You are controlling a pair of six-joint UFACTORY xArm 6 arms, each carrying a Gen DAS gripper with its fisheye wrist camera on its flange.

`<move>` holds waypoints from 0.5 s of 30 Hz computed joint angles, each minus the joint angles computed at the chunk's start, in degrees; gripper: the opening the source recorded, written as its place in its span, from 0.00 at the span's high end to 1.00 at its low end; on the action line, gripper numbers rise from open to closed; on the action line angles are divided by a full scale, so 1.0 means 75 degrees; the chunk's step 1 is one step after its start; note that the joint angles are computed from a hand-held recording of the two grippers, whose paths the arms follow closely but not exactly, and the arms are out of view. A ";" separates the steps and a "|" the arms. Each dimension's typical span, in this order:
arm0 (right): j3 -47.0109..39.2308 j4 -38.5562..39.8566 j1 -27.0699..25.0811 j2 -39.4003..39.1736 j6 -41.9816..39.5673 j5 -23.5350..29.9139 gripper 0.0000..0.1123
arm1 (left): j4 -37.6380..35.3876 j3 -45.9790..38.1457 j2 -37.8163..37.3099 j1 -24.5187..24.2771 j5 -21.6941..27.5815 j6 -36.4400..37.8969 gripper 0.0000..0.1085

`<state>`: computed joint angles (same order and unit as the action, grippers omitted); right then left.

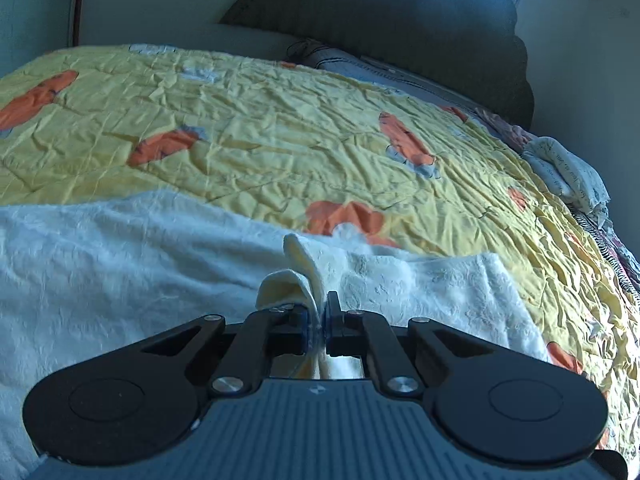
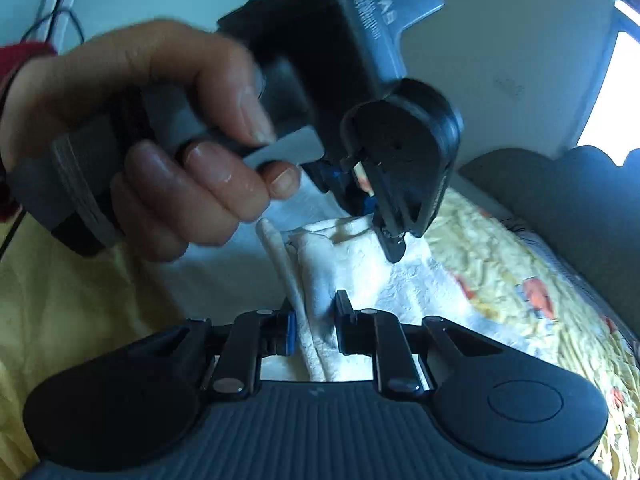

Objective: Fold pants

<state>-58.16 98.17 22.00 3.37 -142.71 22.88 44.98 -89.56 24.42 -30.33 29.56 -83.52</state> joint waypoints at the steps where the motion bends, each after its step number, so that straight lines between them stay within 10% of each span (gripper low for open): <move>1: 0.0033 0.0393 0.0048 -0.0041 -0.0454 -0.0119 0.80 | -0.0001 0.0213 -0.0096 0.0056 -0.0173 -0.0128 0.89; 3: 0.0221 0.0246 -0.0072 -0.0277 -0.0403 -0.0025 0.73 | 0.0080 0.0467 -0.0290 0.0083 -0.0150 -0.0372 0.66; 8: 0.0508 -0.1606 -0.1205 -0.0961 0.1974 0.2391 0.60 | 0.0813 0.0665 -0.0755 -0.0120 0.1114 -0.0930 0.48; 11: 0.0468 -0.0472 -0.0789 -0.0965 0.0985 0.1304 0.60 | 0.0664 0.0542 -0.0877 -0.0272 0.1959 -0.0746 0.49; 15: 0.0180 -0.0265 -0.0329 -0.0509 0.0335 0.0285 0.60 | -0.0147 0.1215 -0.1401 -0.0061 0.1039 -0.0726 0.48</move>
<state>-56.81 96.18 19.53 -0.46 -140.19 25.01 43.88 -80.45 13.91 -30.78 37.34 -88.96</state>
